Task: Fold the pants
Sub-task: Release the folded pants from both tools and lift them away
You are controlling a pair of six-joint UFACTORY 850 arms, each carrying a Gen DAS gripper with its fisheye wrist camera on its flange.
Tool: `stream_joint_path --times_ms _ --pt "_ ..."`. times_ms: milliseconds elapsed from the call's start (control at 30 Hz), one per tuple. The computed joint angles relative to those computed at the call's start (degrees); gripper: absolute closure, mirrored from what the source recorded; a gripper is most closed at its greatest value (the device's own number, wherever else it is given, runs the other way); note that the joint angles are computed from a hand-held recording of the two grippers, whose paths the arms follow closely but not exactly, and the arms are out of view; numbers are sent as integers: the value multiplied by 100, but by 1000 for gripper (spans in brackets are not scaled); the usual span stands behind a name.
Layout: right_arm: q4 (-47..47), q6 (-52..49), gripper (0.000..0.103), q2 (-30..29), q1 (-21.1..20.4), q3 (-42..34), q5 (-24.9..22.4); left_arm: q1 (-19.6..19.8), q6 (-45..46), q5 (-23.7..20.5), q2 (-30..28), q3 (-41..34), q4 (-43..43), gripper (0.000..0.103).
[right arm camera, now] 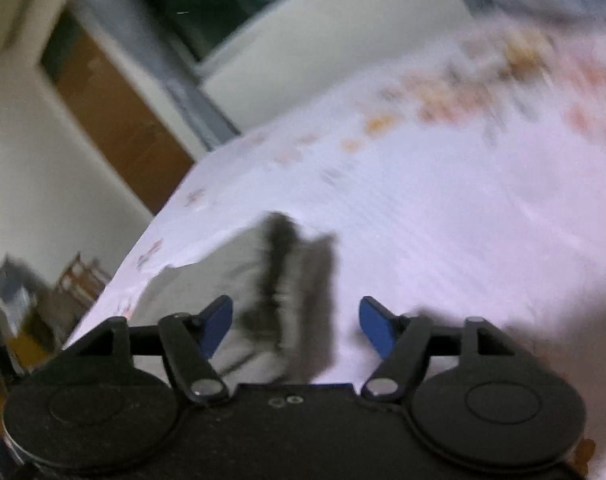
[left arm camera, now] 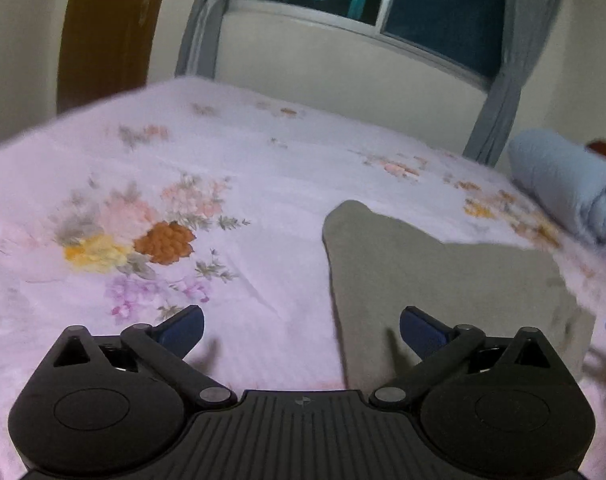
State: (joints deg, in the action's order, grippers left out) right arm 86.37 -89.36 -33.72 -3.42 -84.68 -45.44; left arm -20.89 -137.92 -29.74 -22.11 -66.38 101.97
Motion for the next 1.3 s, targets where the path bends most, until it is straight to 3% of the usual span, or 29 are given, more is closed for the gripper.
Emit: stream_joint_path --times_ms 100,133,200,267,367,400,500,567,667,733,833,967,1033,1067,1167,1200,1300 --pt "238 -653 35 323 322 391 489 -420 1448 -752 -279 -355 -1240 0" --pt "236 -769 33 412 470 505 943 -479 1563 -879 -307 -364 -1364 0" --pt "281 -1016 31 468 664 623 1635 -543 1685 -982 -401 -399 -1558 0" --pt "-393 -423 23 348 781 559 2154 -506 1553 -853 -367 -264 -1504 0" --pt "-792 311 20 195 629 519 1906 -458 1271 -670 -301 -154 -1318 0" --pt "-631 163 20 235 576 593 1830 -480 1218 -669 -296 -115 -1270 0" --pt "551 -982 33 516 512 910 1713 -487 1001 -707 -287 -46 -1038 0" --pt "916 -1297 30 527 513 869 1508 -467 850 -716 -323 -44 -914 0" --pt "563 -971 27 264 713 488 1870 -492 771 -781 -309 -26 -869 0" --pt "28 -316 19 84 794 269 2246 -489 635 -748 -241 43 -776 0" --pt "-380 283 19 3 684 221 2119 -455 460 -646 -162 144 -609 0" --pt "-18 -134 18 226 598 582 2087 -468 617 -714 -182 98 -778 0" --pt "737 -900 29 507 515 929 1981 -551 1015 -954 -183 9 -1187 0" --pt "999 -1171 29 612 470 1039 1845 -588 1171 -1031 -154 -3 -1311 0" --pt "1818 -2177 25 1068 318 1562 1523 -717 1639 -1291 -19 33 -1620 0" --pt "2004 -2385 19 1199 262 1706 1417 -763 1687 -1343 53 81 -1658 0" --pt "2072 -2475 17 1632 85 2108 1093 -927 1641 -1533 337 305 -1640 0"
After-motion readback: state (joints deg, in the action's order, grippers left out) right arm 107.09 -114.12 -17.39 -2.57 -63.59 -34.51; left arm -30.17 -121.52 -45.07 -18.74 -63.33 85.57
